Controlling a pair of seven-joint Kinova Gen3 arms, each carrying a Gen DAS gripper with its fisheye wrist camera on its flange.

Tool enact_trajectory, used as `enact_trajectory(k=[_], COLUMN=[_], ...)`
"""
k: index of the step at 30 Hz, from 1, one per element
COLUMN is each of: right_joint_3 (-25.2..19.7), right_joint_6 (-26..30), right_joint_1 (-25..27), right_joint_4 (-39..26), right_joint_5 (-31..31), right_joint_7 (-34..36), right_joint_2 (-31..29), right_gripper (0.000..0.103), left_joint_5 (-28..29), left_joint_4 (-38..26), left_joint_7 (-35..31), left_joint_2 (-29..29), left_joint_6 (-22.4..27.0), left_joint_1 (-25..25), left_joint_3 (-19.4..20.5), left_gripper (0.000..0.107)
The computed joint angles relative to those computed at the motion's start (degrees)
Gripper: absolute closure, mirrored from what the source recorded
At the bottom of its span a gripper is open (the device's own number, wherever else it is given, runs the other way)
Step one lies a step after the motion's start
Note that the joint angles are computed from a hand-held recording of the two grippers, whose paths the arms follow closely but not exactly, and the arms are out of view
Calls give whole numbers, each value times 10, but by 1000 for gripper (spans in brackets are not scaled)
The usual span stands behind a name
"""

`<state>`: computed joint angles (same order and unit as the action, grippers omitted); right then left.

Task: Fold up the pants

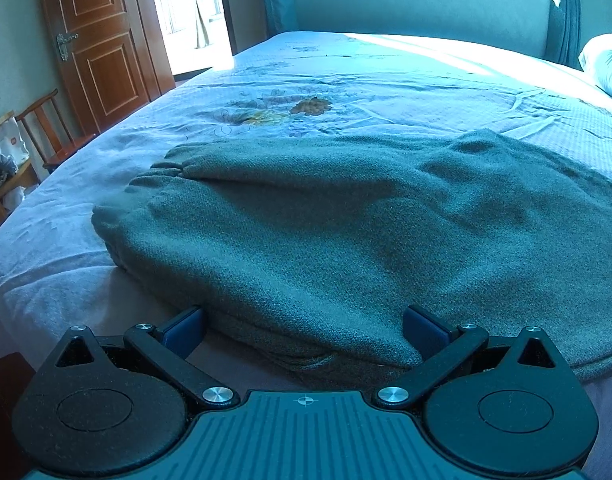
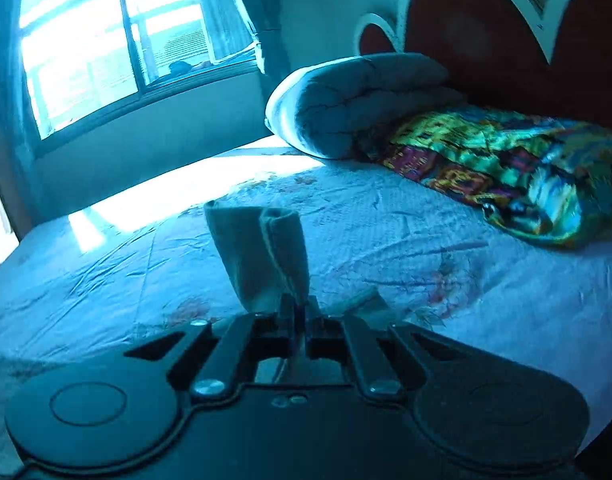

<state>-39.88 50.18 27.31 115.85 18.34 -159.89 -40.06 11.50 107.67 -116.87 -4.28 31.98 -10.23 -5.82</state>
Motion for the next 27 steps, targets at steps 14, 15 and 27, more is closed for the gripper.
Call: enact_trajectory(k=[14, 15, 27], right_joint_3=[143, 149, 10], right_joint_6=[-104, -110, -173], right_joint_1=[-67, -76, -148], right_joint_4=[147, 154, 71], right_joint_5=[-91, -86, -185], right_joint_7=[-49, -52, -50], right_joint_2=[-16, -10, 24], right_gripper=[103, 103, 93], left_joint_5=[53, 51, 194], left_joint_4=[-17, -18, 9], left_joint_7=[-63, -62, -188], left_joint_2=[14, 14, -7], left_joint_6=[31, 32, 42], left_joint_1=[-14, -15, -31], left_joint_3=[-9, -8, -51], left_gripper=[4, 4, 4])
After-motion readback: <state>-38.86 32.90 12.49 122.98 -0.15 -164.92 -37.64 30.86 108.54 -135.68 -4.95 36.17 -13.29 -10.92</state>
